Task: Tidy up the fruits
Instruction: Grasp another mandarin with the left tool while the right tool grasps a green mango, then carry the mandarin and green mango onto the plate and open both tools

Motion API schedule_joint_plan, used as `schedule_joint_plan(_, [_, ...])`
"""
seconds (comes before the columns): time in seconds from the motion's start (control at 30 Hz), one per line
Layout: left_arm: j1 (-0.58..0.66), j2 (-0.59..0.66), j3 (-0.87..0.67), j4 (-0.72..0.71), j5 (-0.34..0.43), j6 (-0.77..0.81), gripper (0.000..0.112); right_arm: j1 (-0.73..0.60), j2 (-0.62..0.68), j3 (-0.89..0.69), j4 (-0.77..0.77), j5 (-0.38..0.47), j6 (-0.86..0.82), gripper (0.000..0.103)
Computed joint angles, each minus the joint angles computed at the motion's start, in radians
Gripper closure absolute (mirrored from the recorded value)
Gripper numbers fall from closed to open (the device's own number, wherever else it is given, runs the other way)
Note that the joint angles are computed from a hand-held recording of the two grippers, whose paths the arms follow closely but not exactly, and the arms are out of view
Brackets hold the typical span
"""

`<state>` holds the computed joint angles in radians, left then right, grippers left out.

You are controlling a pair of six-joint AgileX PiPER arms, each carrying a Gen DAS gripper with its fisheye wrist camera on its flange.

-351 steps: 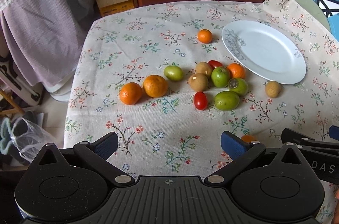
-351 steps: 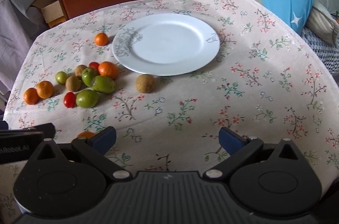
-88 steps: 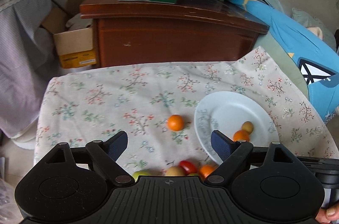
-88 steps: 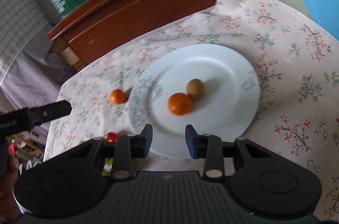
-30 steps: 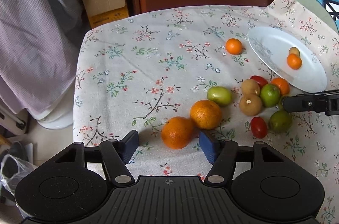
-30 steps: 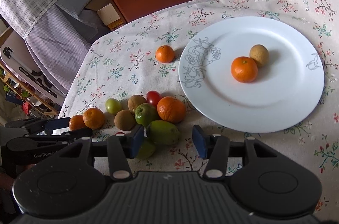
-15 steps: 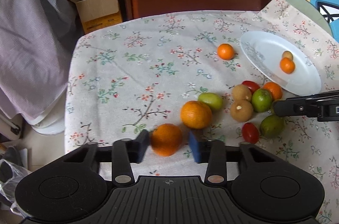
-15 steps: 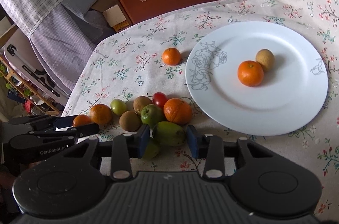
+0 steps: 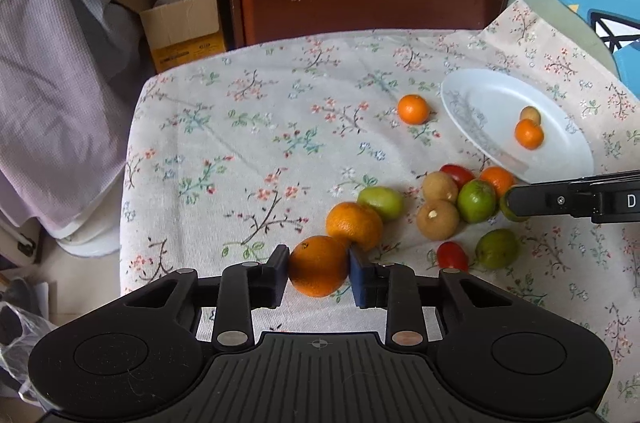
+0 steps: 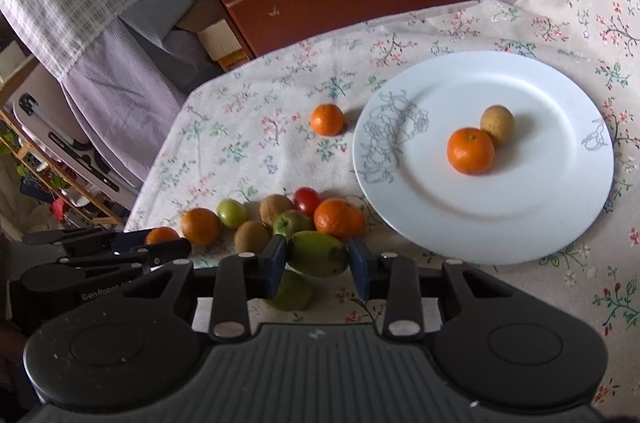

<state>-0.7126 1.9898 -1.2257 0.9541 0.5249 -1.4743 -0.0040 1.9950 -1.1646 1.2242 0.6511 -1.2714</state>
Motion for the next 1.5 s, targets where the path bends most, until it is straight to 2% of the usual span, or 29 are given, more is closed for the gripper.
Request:
schedule_joint_plan(0.5, [-0.021,-0.006,-0.087,-0.018,-0.034,0.017,0.083,-0.028,-0.024,-0.009,0.034,0.024,-0.006,0.069])
schedule_joint_plan(0.9, [-0.044,0.067,-0.256,-0.038,-0.070,0.044,0.083,-0.077,-0.055,-0.028,0.090,0.033,-0.023,0.069])
schedule_joint_plan(1.13, [-0.035,0.135,-0.387,-0.143,-0.079,0.137,0.083,-0.128,-0.058,-0.066,0.106,0.025,0.030,0.069])
schedule_joint_plan(1.3, [-0.031,0.188,-0.481,-0.201,-0.059,0.205,0.083,-0.159,-0.054,-0.088,0.110,0.008,0.076,0.069])
schedule_joint_plan(1.5, [-0.004,0.248,-0.548,-0.334,-0.073,0.304,0.083,-0.161,-0.031,-0.122,0.013,-0.033,0.230,0.069])
